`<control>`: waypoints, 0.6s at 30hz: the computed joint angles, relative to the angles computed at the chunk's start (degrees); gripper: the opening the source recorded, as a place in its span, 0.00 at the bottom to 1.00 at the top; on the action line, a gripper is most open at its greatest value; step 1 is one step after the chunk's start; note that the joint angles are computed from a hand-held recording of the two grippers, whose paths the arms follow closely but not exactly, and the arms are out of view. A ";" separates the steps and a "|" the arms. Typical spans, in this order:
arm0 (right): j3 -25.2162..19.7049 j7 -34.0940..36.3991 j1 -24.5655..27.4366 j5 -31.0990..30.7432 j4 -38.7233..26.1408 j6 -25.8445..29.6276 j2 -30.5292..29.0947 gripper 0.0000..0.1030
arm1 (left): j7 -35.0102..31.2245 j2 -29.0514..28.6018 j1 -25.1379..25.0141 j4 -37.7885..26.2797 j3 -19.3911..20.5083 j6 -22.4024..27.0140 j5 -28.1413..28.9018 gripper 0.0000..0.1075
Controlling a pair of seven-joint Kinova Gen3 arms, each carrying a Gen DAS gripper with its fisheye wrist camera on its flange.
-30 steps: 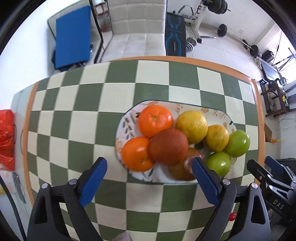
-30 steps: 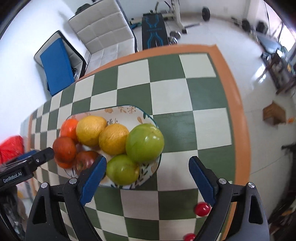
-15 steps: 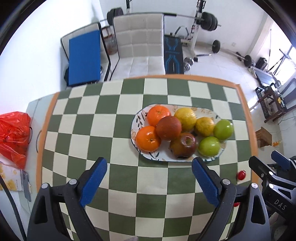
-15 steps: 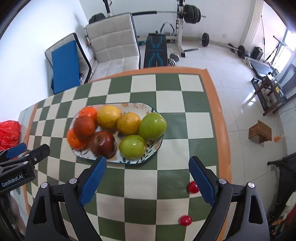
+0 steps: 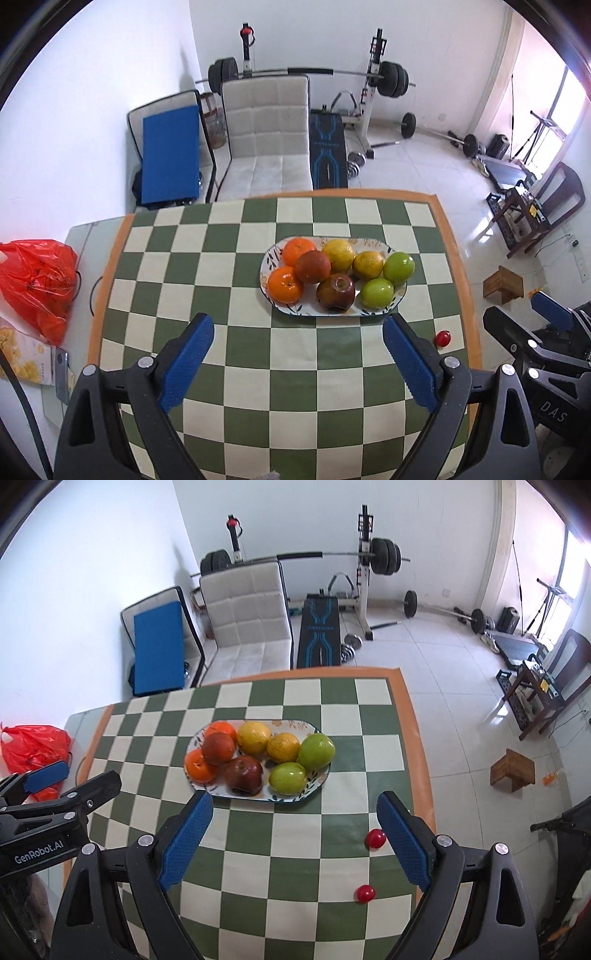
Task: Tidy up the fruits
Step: 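Open both grippers to release the fruits and lift away, then grasp a cherry tomato with the right gripper while the left grasps the other tomato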
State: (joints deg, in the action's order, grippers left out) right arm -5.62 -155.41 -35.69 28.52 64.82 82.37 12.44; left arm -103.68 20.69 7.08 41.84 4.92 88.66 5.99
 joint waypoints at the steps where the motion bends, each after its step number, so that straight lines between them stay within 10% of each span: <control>1: -0.10 -0.37 -0.63 0.71 -0.38 0.73 -0.12 0.90 | -0.06 -0.55 -0.35 0.10 0.06 -0.04 0.42 0.87; 18: -1.64 -6.85 -2.40 2.73 1.75 -0.59 -3.85 0.90 | -0.11 -3.68 0.60 3.47 -0.27 -2.41 -1.37 0.95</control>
State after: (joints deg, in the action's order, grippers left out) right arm -7.26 -162.26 -38.08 31.25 66.57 81.78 8.59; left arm -103.79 17.01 7.68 45.31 4.64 86.25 4.62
